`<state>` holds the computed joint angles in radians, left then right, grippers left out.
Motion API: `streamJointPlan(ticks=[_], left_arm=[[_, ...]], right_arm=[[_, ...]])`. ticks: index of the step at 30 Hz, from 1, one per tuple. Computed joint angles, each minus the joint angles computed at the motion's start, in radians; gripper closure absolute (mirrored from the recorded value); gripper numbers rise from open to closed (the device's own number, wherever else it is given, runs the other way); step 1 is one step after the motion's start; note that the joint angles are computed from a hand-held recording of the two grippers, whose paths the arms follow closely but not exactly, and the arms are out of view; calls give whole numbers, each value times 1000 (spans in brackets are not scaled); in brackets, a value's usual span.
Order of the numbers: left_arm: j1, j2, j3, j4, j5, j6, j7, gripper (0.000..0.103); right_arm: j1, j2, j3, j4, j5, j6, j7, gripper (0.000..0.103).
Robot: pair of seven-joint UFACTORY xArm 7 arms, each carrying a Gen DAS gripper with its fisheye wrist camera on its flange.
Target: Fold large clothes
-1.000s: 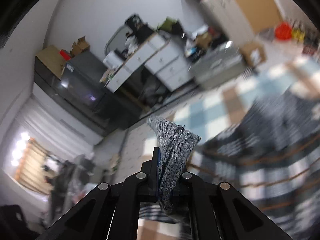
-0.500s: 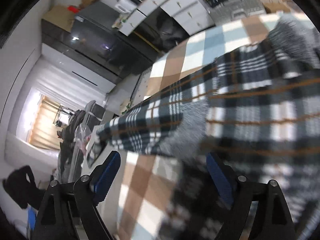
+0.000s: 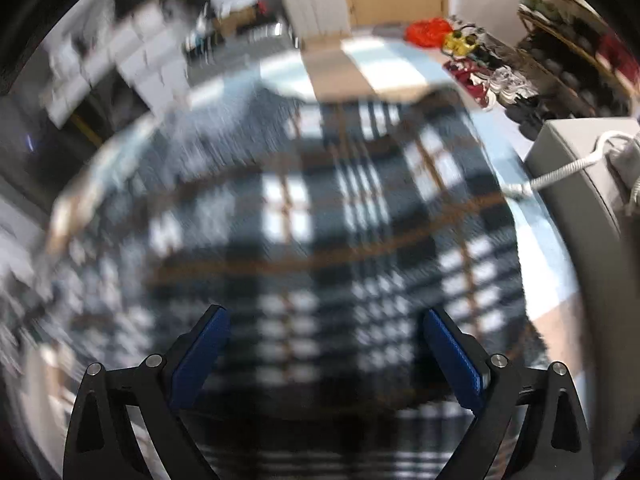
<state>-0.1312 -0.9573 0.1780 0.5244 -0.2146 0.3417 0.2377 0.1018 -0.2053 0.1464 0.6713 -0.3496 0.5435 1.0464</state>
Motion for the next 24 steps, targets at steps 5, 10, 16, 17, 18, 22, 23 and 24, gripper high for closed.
streamJointPlan(ticks=[5, 10, 16, 17, 18, 22, 23, 24], left_arm=[[45, 15, -35, -8, 31, -5, -22, 1], [57, 37, -28, 11, 46, 30, -27, 1], [91, 50, -52, 11, 59, 47, -58, 1], [94, 53, -56, 12, 62, 55, -63, 1], [95, 55, -59, 14, 64, 66, -67, 1], [96, 48, -61, 7, 74, 100, -67, 1], [96, 41, -59, 5, 76, 114, -64, 1], [96, 35, -56, 6, 77, 130, -62, 1]], right_arm=[[27, 36, 30, 38, -127, 152, 19, 7], [74, -145, 48, -79, -107, 154, 15, 8], [111, -650, 178, -371, -13, -131, 133, 6], [113, -730, 225, -400, -28, -155, 193, 6], [80, -767, 286, -408, -7, -197, 212, 6], [67, -963, 437, -510, 14, -332, 330, 1], [62, -990, 467, -535, 19, -372, 355, 1], [24, -991, 513, -552, 23, -444, 390, 1]])
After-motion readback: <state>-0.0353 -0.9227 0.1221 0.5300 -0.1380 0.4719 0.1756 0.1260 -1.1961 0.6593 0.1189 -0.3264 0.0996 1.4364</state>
